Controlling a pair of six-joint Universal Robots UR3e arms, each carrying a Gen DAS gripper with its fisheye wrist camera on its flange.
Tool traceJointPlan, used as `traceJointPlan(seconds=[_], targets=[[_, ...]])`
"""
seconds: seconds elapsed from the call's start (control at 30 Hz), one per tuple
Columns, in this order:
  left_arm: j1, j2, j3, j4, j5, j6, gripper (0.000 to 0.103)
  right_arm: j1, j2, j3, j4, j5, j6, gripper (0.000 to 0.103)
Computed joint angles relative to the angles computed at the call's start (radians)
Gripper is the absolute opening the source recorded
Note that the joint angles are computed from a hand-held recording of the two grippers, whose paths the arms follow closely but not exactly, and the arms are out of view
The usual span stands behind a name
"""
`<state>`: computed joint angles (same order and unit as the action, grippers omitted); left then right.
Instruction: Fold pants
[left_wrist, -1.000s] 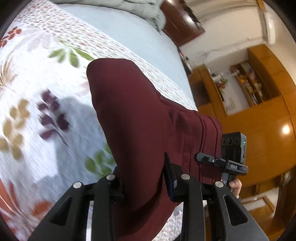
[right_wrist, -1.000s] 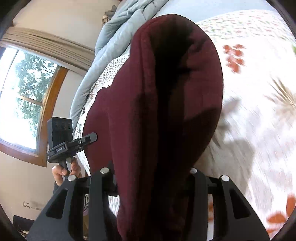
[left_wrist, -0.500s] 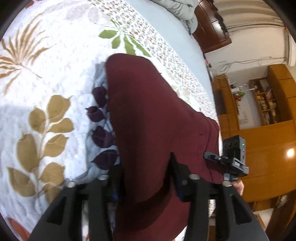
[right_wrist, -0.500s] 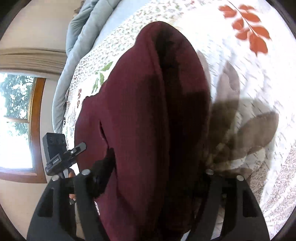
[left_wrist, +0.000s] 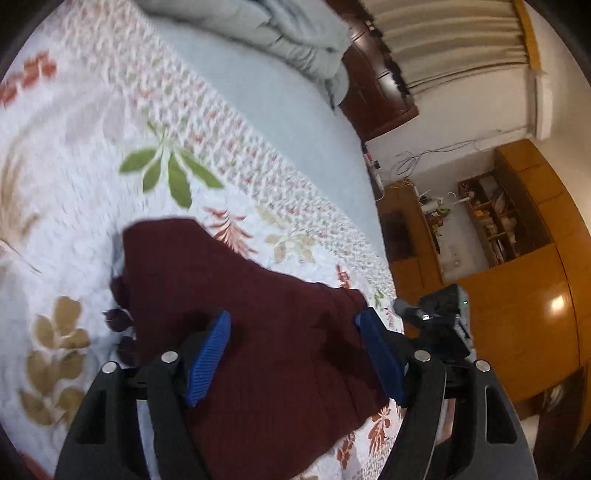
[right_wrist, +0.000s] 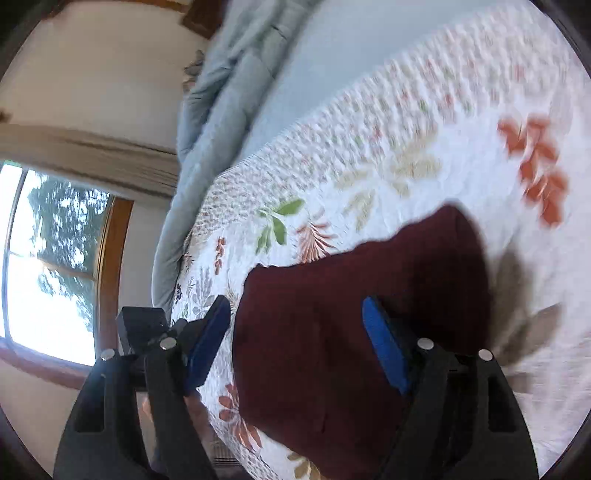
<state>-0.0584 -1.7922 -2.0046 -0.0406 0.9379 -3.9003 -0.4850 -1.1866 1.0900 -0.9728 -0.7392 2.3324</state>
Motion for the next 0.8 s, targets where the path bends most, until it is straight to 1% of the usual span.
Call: traceJointPlan(seconds=[0.03,0.07,0.1,0.13,0.17,0.2,0.23,0.3,0.33,0.37,0.4,0.43,0.5,0.53,0.57,0.6,0.63,0.67,0.7,0.73,0.77,0.8], targets=[[0.000,-0.049,-0.012,0.060,0.006,-0.030,0.073,0.004,-0.006,0.071,-0.096,-0.005,0.044,0.058],[0.006,-0.072,-0.037,0.112,0.000,-0.054,0.073,-0.006,-0.005,0.141,-0.173,-0.010,0.071,0.038],[0.019,-0.096,-0.071,0.178,-0.013,-0.083,0.071,-0.024,0.002,0.180,-0.195,-0.001,0.074,0.023],[0.026,-0.134,-0.101,0.277,-0.021,-0.126,0.068,-0.043,0.019,0.196,-0.209,-0.005,0.082,0.000],[0.047,-0.140,-0.131,0.322,-0.041,-0.132,0.067,-0.066,0.056,0.185,-0.175,-0.010,0.058,0.000],[0.052,-0.145,-0.139,0.341,-0.045,-0.139,0.065,-0.072,0.087,0.149,-0.135,-0.010,0.029,0.000],[0.051,-0.144,-0.144,0.350,-0.044,-0.139,0.065,-0.076,0.097,0.122,-0.102,-0.021,0.005,0.000],[0.053,-0.118,-0.149,0.335,-0.045,-0.153,0.065,-0.059,0.073,0.098,-0.082,-0.033,0.003,0.001],[0.057,-0.076,-0.174,0.336,-0.043,-0.174,0.066,-0.072,0.049,0.089,-0.050,-0.032,-0.021,0.012],[0.067,-0.034,-0.212,0.349,-0.049,-0.178,0.068,-0.085,0.024,0.089,-0.018,-0.019,-0.050,0.030],[0.072,0.019,-0.260,0.383,-0.051,-0.180,0.071,-0.100,-0.008,0.088,0.023,-0.005,-0.089,0.037],[0.084,0.062,-0.310,0.414,-0.062,-0.172,0.072,-0.129,-0.047,0.070,0.132,0.010,-0.185,0.040],[0.076,0.125,-0.398,0.520,-0.084,-0.196,0.075,-0.166,-0.082,0.036,0.323,0.011,-0.339,0.040],[0.061,0.124,-0.453,0.614,-0.098,-0.228,0.075,-0.190,-0.116,0.053,0.414,-0.010,-0.431,0.040],[0.046,0.106,-0.484,0.679,-0.101,-0.249,0.075,-0.197,-0.141,0.083,0.421,-0.030,-0.457,0.041],[0.018,0.055,-0.513,0.763,-0.090,-0.276,0.075,-0.202,-0.185,0.154,0.373,-0.051,-0.451,0.041],[-0.002,0.000,-0.527,0.824,-0.076,-0.292,0.075,-0.204,-0.221,0.248,0.276,-0.083,-0.415,0.038],[-0.035,-0.098,-0.534,0.899,-0.049,-0.318,0.075,-0.207,-0.226,0.315,0.196,-0.102,-0.374,0.029],[-0.048,-0.154,-0.537,0.960,-0.030,-0.334,0.075,-0.209,-0.223,0.373,0.114,-0.116,-0.331,0.017],[-0.056,-0.232,-0.541,1.064,-0.014,-0.353,0.075,-0.226,-0.209,0.412,0.055,-0.140,-0.310,0.000],[-0.039,-0.277,-0.551,1.149,-0.036,-0.381,0.075,-0.242,-0.176,0.409,0.071,-0.132,-0.317,0.000],[-0.026,-0.294,-0.558,1.190,-0.053,-0.411,0.075,-0.259,-0.150,0.397,0.100,-0.128,-0.322,0.000]])
